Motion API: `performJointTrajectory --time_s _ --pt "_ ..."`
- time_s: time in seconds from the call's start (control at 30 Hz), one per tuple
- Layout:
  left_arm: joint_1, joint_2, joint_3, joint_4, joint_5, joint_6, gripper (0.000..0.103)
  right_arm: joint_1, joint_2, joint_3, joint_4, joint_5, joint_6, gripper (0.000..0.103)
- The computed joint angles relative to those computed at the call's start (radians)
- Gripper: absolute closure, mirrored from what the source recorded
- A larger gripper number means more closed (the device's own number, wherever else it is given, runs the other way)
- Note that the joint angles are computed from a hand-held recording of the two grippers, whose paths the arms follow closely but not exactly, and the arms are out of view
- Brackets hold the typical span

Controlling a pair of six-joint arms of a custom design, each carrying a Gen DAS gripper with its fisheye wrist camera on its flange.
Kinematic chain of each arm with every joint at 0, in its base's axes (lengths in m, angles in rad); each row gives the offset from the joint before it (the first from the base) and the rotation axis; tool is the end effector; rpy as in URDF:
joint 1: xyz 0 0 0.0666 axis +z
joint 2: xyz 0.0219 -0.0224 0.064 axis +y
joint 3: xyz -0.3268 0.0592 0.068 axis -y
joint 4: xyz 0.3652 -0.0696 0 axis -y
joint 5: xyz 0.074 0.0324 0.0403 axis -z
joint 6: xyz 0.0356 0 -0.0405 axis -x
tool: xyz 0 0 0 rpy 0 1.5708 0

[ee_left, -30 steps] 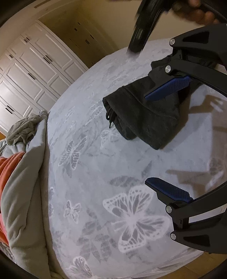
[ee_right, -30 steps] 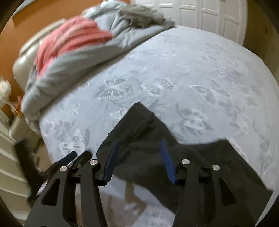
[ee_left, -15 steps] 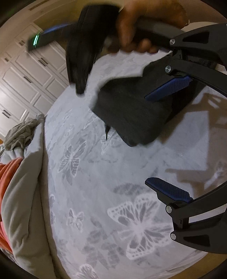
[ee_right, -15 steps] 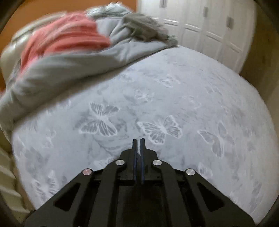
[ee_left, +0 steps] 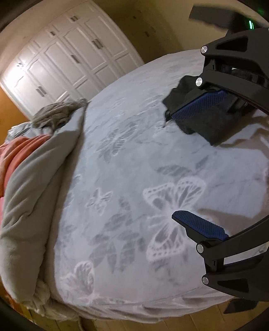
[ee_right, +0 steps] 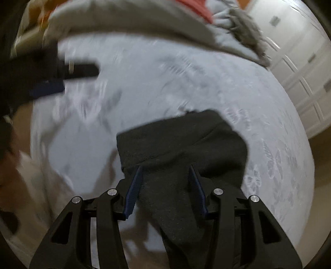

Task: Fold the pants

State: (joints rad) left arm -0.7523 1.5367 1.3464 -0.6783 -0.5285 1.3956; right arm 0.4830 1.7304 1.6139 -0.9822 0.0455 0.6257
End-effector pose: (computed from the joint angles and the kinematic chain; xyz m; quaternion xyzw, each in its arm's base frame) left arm 0.3806 -0.3321 0.3104 -0.3718 0.8315 -0.1749 0.3738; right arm 0.4910 0.2552 0.3023 -0.5071 0.8293 -0.0387 0.2316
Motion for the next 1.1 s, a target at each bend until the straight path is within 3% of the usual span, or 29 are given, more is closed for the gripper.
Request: performJointTrajectory --time_s 0.03,0.07,0.17,0.23,0.3,0.4,0.47,0.57,0.63,0.67,0.7,0.8,0.87,0.93,0.97,1.03,1.07,1.1 --pt "0.004 0.002 -0.003 0.023 0.035 -0.023 0.016 -0.003 0.03 0.041 -0.039 0.025 -0.01 0.103" --pt "0.005 0.004 -0.005 0.037 0.053 -0.039 0.016 -0.01 0.036 0.061 -0.037 0.034 -0.025 0.103" --pt "0.0 0.023 0.018 0.055 0.09 -0.102 0.016 -0.077 0.034 0.223 -0.006 -0.017 -0.191 0.103" --pt "0.008 0.059 0.055 0.062 0.16 -0.16 0.016 -0.115 0.022 0.284 0.04 -0.038 -0.275 0.103" --pt "0.019 0.114 0.121 0.016 0.23 -0.205 0.016 -0.149 0.016 0.321 0.076 -0.065 -0.317 0.103" --pt "0.054 0.193 0.212 -0.06 0.361 -0.231 0.016 -0.163 0.014 0.313 0.117 -0.029 -0.289 0.103" --pt "0.083 0.262 0.299 -0.134 0.423 -0.241 0.015 -0.173 0.042 0.338 0.077 -0.058 -0.3 0.103" --pt "0.097 0.358 0.458 -0.248 0.393 -0.31 0.009 -0.187 0.102 0.392 -0.046 -0.167 -0.313 0.1" --pt "0.098 0.388 0.496 -0.272 0.382 -0.314 0.009 -0.183 0.063 0.307 -0.043 -0.216 -0.274 0.074" --pt "0.095 0.388 0.494 -0.265 0.374 -0.315 0.009 -0.177 0.019 0.228 0.01 -0.226 -0.242 0.046" --pt "0.09 0.382 0.484 -0.243 0.363 -0.331 0.009 -0.165 -0.041 0.125 0.088 -0.219 -0.184 0.032" --pt "0.098 0.357 0.443 -0.198 0.387 -0.329 0.01 -0.11 -0.124 -0.03 0.139 -0.169 0.046 0.031" --pt "0.113 0.293 0.343 -0.087 0.422 -0.269 0.01 -0.079 -0.139 -0.095 0.175 -0.118 0.149 0.031" --pt "0.124 0.244 0.252 0.025 0.456 -0.204 0.01 -0.057 -0.119 -0.105 0.178 -0.086 0.164 0.031" --pt "0.126 0.232 0.23 0.054 0.465 -0.186 0.01 -0.048 -0.08 -0.077 0.155 -0.08 0.136 0.035" --pt "0.128 0.213 0.198 0.093 0.47 -0.165 0.01 -0.044 -0.002 0.008 0.09 -0.058 0.057 0.078" --pt "0.128 0.21 0.193 0.107 0.473 -0.163 0.01 -0.057 0.038 0.07 0.062 -0.054 -0.034 0.1" --pt "0.129 0.211 0.19 0.122 0.485 -0.167 0.01 -0.075 0.04 0.096 0.062 -0.094 -0.095 0.1"
